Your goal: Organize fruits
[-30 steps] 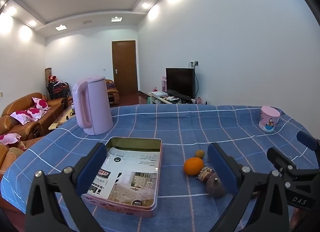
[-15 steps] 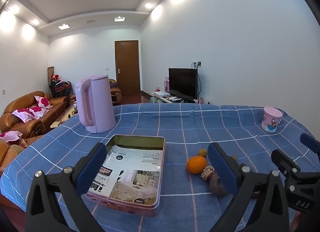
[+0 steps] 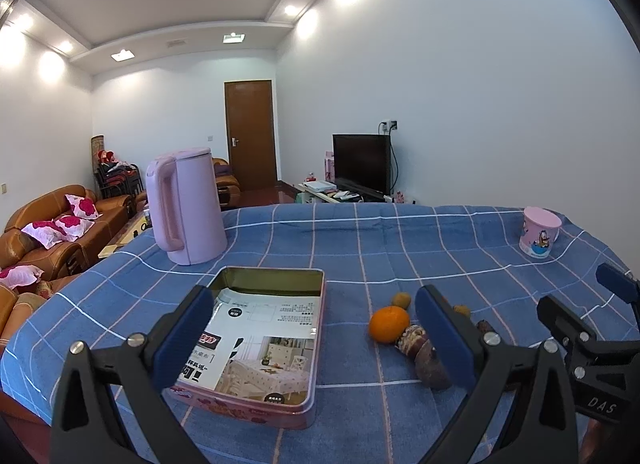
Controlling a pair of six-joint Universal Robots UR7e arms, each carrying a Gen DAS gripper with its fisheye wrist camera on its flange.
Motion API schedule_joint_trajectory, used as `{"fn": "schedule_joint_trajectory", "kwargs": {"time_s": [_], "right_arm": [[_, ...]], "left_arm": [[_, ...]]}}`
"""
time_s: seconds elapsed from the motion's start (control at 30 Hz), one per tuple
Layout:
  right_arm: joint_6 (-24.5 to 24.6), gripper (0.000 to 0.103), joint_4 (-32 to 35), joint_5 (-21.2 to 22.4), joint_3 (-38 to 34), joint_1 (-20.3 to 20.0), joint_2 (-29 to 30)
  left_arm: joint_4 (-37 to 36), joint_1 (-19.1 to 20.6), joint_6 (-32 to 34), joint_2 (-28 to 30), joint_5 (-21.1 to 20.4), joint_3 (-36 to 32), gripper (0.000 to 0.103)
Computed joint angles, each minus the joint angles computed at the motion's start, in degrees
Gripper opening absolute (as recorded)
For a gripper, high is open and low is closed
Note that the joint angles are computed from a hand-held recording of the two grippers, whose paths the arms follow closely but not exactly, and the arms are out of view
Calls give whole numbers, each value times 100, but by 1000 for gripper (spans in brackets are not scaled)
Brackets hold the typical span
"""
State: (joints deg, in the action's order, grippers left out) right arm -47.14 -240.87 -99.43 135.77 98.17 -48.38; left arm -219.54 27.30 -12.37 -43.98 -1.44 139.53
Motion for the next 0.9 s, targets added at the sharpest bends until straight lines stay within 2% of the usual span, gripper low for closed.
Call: {"fn": "schedule_joint_trajectory", "kwargs": {"time_s": [0.2, 0.3, 0.4, 0.53, 0.7, 0.8, 0.9], "right_arm": [[2, 102, -10, 4, 3, -9, 4], [0, 102, -6, 4, 12, -15, -1], [-2, 102, -14, 4, 15, -18, 5], [-3, 102, -34, 2, 18, -21, 23], [-7, 102, -44, 9, 23, -36, 43], [-18, 102, -73, 14, 32, -48, 62], [-14, 102, -85, 34, 38, -60, 69]], "left_arm": [[290, 26, -244, -63, -23, 43, 103], [1091, 40, -976, -271, -35, 173, 103], [1380, 43, -1224, -353, -27, 212, 103], [1145, 54, -1024, -288, -44, 191, 103], [1387, 62, -1232, -371, -55, 227, 103], [1972, 58, -1733, -543, -49, 305, 103], [1870, 58, -1649, -513, -50, 296, 103]]}}
